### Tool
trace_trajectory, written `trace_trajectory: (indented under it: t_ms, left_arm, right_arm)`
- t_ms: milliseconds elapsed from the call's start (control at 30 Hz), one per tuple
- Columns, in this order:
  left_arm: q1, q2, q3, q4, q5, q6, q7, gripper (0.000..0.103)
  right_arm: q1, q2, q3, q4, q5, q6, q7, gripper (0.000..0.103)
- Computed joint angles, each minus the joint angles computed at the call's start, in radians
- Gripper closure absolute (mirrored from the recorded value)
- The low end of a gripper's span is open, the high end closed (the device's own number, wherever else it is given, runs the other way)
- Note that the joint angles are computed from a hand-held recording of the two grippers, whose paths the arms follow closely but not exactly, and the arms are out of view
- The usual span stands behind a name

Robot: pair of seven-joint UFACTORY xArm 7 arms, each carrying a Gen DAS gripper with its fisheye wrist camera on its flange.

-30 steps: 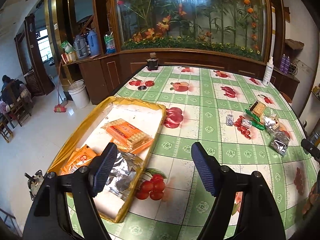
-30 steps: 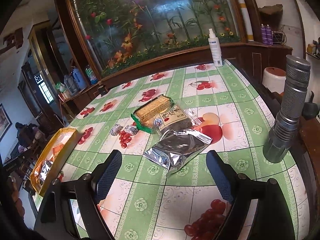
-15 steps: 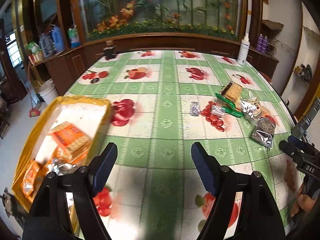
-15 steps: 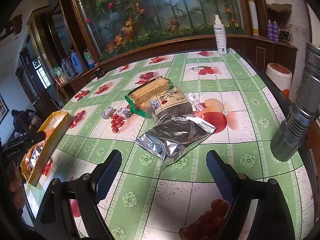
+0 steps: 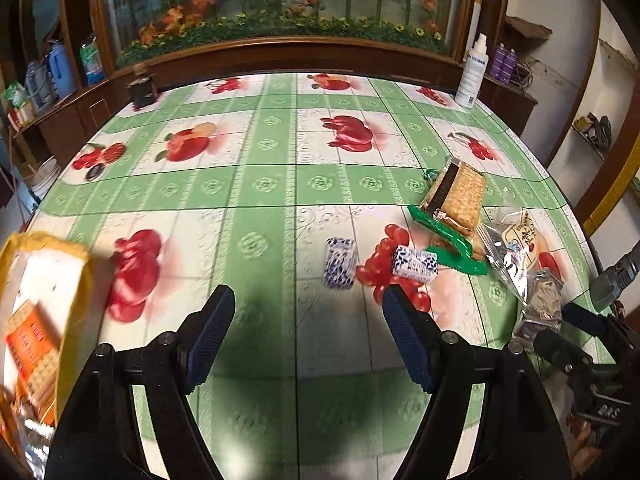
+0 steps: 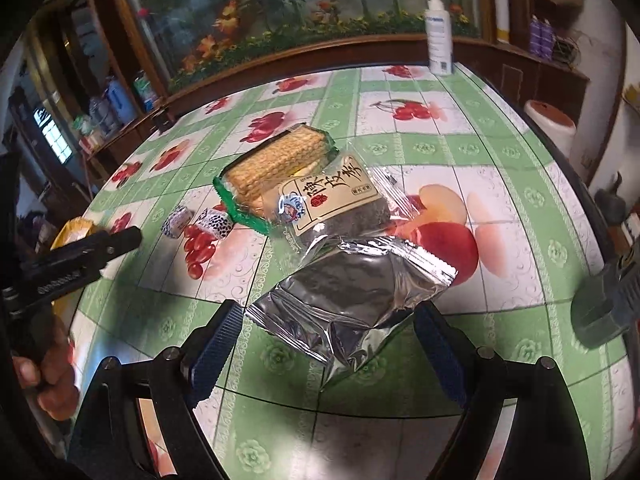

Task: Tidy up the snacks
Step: 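Grasp a white candy with the left tool while the right tool grasps another silver foil bag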

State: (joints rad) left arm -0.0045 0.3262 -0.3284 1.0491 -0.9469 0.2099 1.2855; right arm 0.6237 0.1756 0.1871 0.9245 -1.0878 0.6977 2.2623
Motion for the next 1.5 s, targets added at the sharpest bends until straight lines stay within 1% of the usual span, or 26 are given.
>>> trace_trajectory:
  t_ms: [67, 133, 200, 267, 300, 333, 400, 433, 467, 500, 600, 667, 733, 767, 867, 900, 933, 1000, 1033, 1100, 1167, 1267, 1367, 1500]
  left_arm:
    - [-0.028, 0.032, 0.018, 0.029, 0.053, 0.002, -0.048, 0.027]
    - [-0.051, 0.059, 0.034, 0.049, 0.121, 0.003, -0.112, 0.027]
    - [-0.057, 0.080, 0.027, 0.053, 0.166, -0.027, -0.152, 0.027]
    - [-0.068, 0.099, 0.031, 0.059, 0.218, -0.048, -0.203, 0.027]
    - [-0.070, 0.108, 0.032, 0.061, 0.240, -0.056, -0.225, 0.037]
    - [-0.047, 0.116, 0.005, 0.060, 0.237, -0.069, -0.217, 0.042]
    - [0.019, 0.119, -0.067, 0.050, 0.221, -0.090, -0.180, 0.069]
    - [0.035, 0.117, -0.083, 0.047, 0.232, -0.085, -0.179, 0.078]
    - [0.037, 0.116, -0.085, 0.045, 0.252, -0.089, -0.190, 0.086]
    - [0.043, 0.116, -0.093, 0.040, 0.267, -0.098, -0.196, 0.086]
    - [0.109, 0.122, -0.158, 0.027, 0.279, -0.116, -0.177, 0.086]
    - [0.151, 0.119, -0.186, 0.024, 0.281, -0.089, -0.174, 0.087]
    - [0.198, 0.104, -0.214, 0.014, 0.250, -0.057, -0.147, 0.087]
    - [0.231, 0.092, -0.237, 0.004, 0.213, -0.043, -0.111, 0.087]
    - [0.286, 0.037, -0.264, -0.031, 0.103, -0.009, -0.011, 0.087]
    - [0.320, 0.010, -0.284, -0.049, 0.044, 0.007, 0.042, 0.087]
    - [0.342, -0.013, -0.290, -0.061, -0.004, 0.029, 0.080, 0.087]
    - [0.378, -0.064, -0.285, -0.087, -0.083, 0.089, 0.135, 0.087]
    - [0.386, -0.089, -0.276, -0.101, -0.113, 0.105, 0.158, 0.087]
    - [0.399, -0.137, -0.255, -0.132, -0.177, 0.129, 0.208, 0.087]
    - [0.400, -0.174, -0.220, -0.156, -0.204, 0.152, 0.217, 0.087]
    - [0.398, -0.218, -0.165, -0.182, -0.261, 0.155, 0.243, 0.087]
    - [0.389, -0.250, -0.111, -0.201, -0.318, 0.133, 0.281, 0.087]
    - [0.373, -0.275, -0.036, -0.213, -0.363, 0.111, 0.331, 0.086]
  right_arm:
    - [-0.001, 0.015, -0.004, 0.010, 0.007, -0.001, 0.034, 0.012]
    - [-0.007, 0.042, -0.010, 0.032, 0.048, 0.001, 0.007, 0.011]
    - [0.001, 0.066, -0.016, 0.065, 0.080, 0.038, -0.032, 0.010]
    - [0.003, 0.084, -0.027, 0.089, 0.102, 0.055, -0.066, 0.010]
    - [0.005, 0.096, -0.030, 0.105, 0.120, 0.074, -0.095, 0.010]
    - [0.008, 0.107, -0.032, 0.122, 0.142, 0.096, -0.130, 0.010]
    - [0.019, 0.123, -0.037, 0.142, 0.166, 0.127, -0.177, 0.010]
    - [0.024, 0.127, -0.038, 0.147, 0.177, 0.139, -0.195, 0.011]
    - [0.030, 0.126, -0.040, 0.150, 0.184, 0.153, -0.208, 0.017]
    - [0.035, 0.123, -0.042, 0.147, 0.187, 0.163, -0.213, 0.025]
    - [0.044, 0.098, -0.042, 0.116, 0.175, 0.162, -0.213, 0.035]
    - [0.047, 0.074, -0.040, 0.084, 0.146, 0.143, -0.181, 0.040]
    - [0.046, 0.040, -0.036, 0.040, 0.095, 0.097, -0.115, 0.041]
    - [0.047, 0.027, -0.030, 0.026, 0.075, 0.090, -0.087, 0.041]
    - [0.050, -0.011, -0.007, -0.010, -0.003, 0.066, 0.008, 0.041]
    - [0.050, -0.023, -0.001, -0.020, -0.043, 0.053, 0.043, 0.041]
    - [0.050, -0.038, 0.006, -0.034, -0.100, 0.027, 0.100, 0.041]
    - [0.048, -0.057, 0.020, -0.048, -0.222, -0.010, 0.207, 0.042]
    - [0.047, -0.061, 0.031, -0.046, -0.256, -0.010, 0.235, 0.042]
    - [0.052, -0.054, 0.054, -0.017, -0.272, 0.018, 0.219, 0.042]
    - [0.055, -0.049, 0.063, 0.002, -0.311, 0.012, 0.237, 0.042]
    - [0.065, -0.029, 0.071, 0.041, -0.365, 0.007, 0.265, 0.042]
    - [0.078, 0.002, 0.072, 0.088, -0.409, -0.005, 0.276, 0.042]
    - [0.099, 0.074, 0.059, 0.184, -0.463, -0.045, 0.262, 0.042]
